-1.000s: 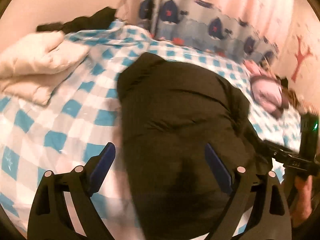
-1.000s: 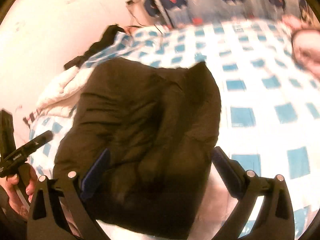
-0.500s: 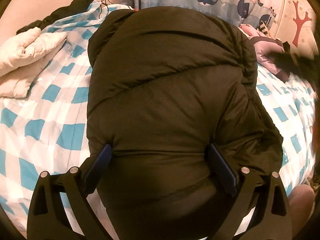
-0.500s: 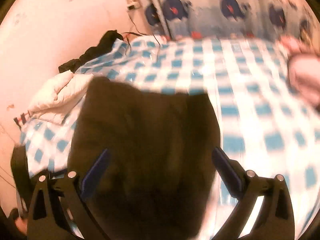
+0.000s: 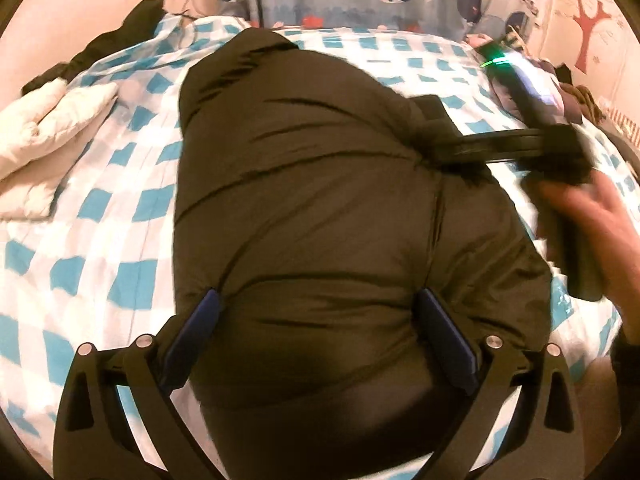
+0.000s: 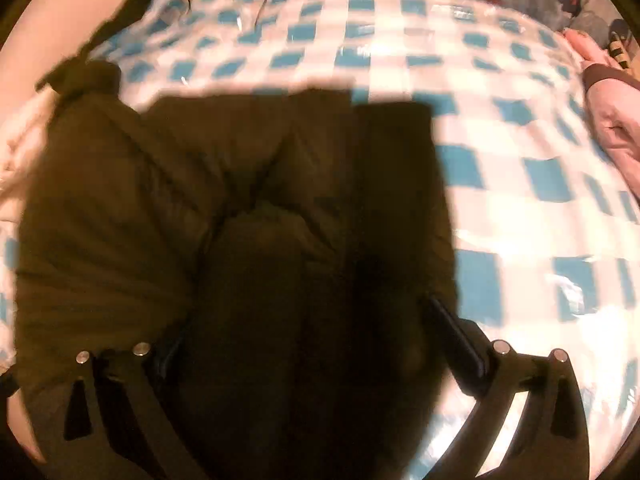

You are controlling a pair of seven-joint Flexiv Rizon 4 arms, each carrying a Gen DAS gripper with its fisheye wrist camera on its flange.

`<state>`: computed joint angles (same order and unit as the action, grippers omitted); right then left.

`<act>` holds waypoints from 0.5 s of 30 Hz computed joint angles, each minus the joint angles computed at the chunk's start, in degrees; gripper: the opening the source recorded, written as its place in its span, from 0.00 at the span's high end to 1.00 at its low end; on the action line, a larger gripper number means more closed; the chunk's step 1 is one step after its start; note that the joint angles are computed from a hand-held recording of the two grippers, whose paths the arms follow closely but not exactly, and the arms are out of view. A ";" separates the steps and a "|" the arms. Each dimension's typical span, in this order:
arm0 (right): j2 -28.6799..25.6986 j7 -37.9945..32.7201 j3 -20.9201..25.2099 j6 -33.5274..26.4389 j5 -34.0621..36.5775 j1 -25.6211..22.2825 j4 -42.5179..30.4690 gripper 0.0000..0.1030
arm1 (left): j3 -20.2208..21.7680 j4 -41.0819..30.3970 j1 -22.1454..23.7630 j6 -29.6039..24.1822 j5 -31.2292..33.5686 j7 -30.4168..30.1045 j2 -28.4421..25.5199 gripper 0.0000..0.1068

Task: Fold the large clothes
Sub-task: 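Open both tools and lift them off the folded jacket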

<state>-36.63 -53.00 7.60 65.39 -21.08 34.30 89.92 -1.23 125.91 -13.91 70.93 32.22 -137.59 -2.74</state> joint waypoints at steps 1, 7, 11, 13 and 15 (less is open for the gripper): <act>2.83 0.66 -0.50 3.05 -0.68 0.35 3.71 0.05 | 0.16 0.72 -0.20 -0.51 -0.04 -1.00 1.21 0.12; 16.12 3.62 3.72 9.76 0.04 -0.30 20.51 0.05 | -3.31 2.93 0.11 -6.96 2.63 -7.92 8.81 0.12; 20.31 6.54 5.99 10.82 0.62 0.92 26.68 0.05 | -6.49 5.01 1.10 -10.14 2.77 -10.66 14.49 0.12; 21.75 9.57 5.93 10.27 -0.81 2.32 27.79 0.05 | -7.76 6.30 1.57 -10.98 2.10 -11.49 17.44 0.11; 22.44 11.06 6.93 8.10 -0.97 2.84 27.40 0.05 | -9.40 7.21 2.41 -12.69 1.68 -12.42 20.07 0.11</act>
